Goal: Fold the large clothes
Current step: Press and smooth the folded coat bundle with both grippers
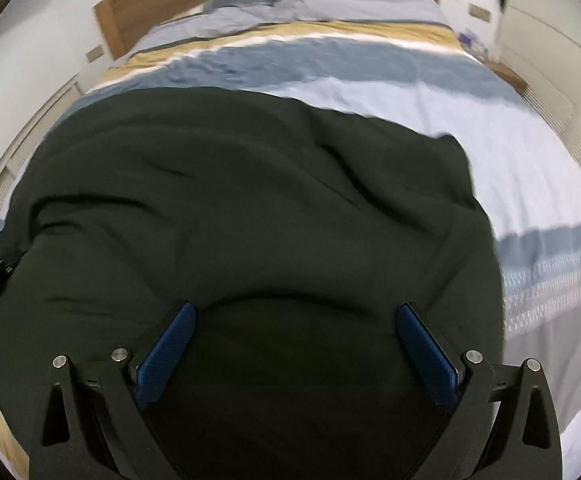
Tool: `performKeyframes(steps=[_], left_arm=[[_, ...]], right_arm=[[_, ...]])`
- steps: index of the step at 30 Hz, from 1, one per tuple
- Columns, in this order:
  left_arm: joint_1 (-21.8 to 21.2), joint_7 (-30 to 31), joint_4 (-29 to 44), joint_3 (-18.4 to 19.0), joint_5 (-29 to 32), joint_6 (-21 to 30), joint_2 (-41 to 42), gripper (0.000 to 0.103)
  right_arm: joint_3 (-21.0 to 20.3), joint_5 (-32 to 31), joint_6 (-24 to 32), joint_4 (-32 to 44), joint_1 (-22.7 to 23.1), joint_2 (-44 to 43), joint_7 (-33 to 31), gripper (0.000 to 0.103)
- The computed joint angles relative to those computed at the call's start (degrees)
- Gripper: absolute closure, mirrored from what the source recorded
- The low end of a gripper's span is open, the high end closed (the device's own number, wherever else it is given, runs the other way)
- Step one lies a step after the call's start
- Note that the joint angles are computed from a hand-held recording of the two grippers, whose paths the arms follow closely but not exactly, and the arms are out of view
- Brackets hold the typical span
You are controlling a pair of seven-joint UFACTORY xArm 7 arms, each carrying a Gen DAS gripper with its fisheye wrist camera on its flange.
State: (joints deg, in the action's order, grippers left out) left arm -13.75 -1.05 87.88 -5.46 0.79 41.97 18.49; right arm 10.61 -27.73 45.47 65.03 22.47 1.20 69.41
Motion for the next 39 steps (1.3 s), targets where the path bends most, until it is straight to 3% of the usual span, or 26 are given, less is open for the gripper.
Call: performKeyframes(steps=[6, 12, 18, 26, 39], left_arm=[[-0.85, -1.62, -5.08, 0.68, 3.63, -3.85, -3.64, 0.018], [-0.2, -2.33, -13.54, 0.31, 4.39, -9.92, -10.17, 0.018], [0.05, -3.36, -16.89, -0.11, 5.24, -11.75, -12.81, 0.018], [0.38, -3.33, -19.62, -0.46, 5.62, -12.61, -15.03, 0.018], [1.08, -1.47, -23.53, -0.74, 3.74, -13.82, -18.86, 0.018]], right_arm=[[0.96, -0.38, 7.28, 0.1, 0.13, -2.52, 0.89, 0.003], [3.42, -4.56, 3.15, 0.17, 1.33, -4.97, 4.71, 0.003], [4.05, -5.82, -1.03, 2.05, 2.95, -2.07, 4.55, 0.003], [3.07, -4.47, -0.24, 2.21, 5.65, -0.01, 3.73, 0.003], [4.7, -1.69, 4.19, -2.74, 4.96, -5.51, 3.2, 0.001]])
